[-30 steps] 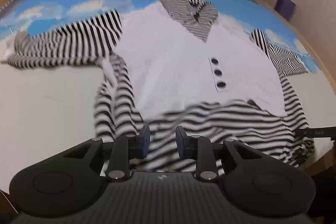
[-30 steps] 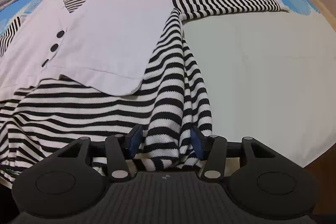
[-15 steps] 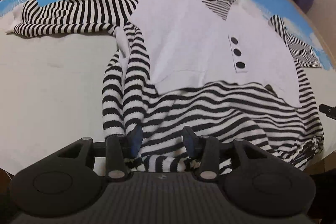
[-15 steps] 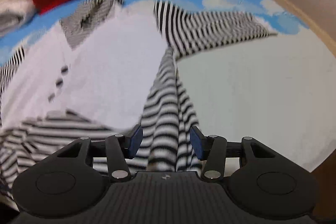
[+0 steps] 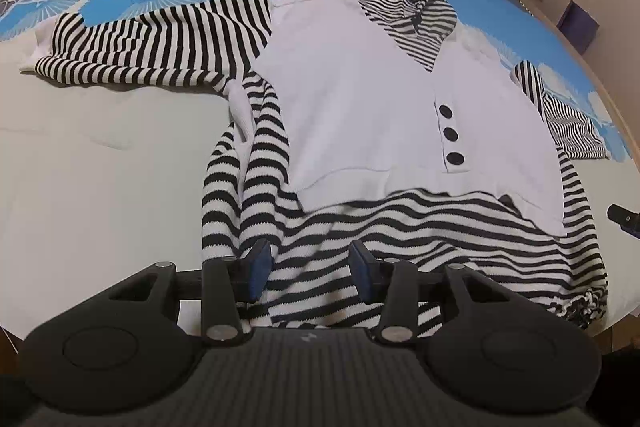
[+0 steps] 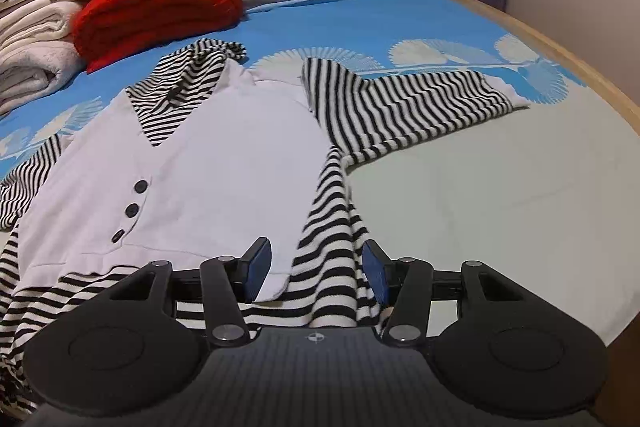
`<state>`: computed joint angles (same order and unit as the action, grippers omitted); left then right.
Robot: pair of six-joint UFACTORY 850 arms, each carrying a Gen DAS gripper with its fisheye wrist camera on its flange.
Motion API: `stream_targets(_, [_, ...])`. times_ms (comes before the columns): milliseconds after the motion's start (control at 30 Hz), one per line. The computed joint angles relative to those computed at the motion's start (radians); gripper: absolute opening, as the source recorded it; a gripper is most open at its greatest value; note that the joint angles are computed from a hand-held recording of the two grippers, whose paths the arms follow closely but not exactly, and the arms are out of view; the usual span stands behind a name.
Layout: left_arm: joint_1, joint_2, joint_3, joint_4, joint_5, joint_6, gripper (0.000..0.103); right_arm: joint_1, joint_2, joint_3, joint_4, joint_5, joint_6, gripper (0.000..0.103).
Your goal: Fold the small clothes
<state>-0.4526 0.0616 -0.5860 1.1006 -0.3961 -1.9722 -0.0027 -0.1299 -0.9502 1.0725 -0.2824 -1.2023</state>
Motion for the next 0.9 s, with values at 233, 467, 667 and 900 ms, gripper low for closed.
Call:
stream_targets(233, [-0.002,-0.006,-0.008,0.040,-0.009,-0.043,0.048,0.019,0.000,-0.001,0.010,-0.009,-0.027,0.056])
stream_targets(467, [-0.047,0.018,-0.013,0.220,-0.180,-0.207,0.048,0.037,-0.006,-0.011,0.034,-0.003,-0.037,0.056])
stream_targets(667, [0.084,0.096,-0.133,0.205,-0.162,0.017,0.065,0.049,-0.014,-0.040,0.055,-0.007,-0.026,0.056])
stream_targets(900, [0.310,0.008,-0.192,0.407,-0.054,-0.048,0.068,0.075,-0.013,-0.050,-0.002,0.032,0.047,0.054])
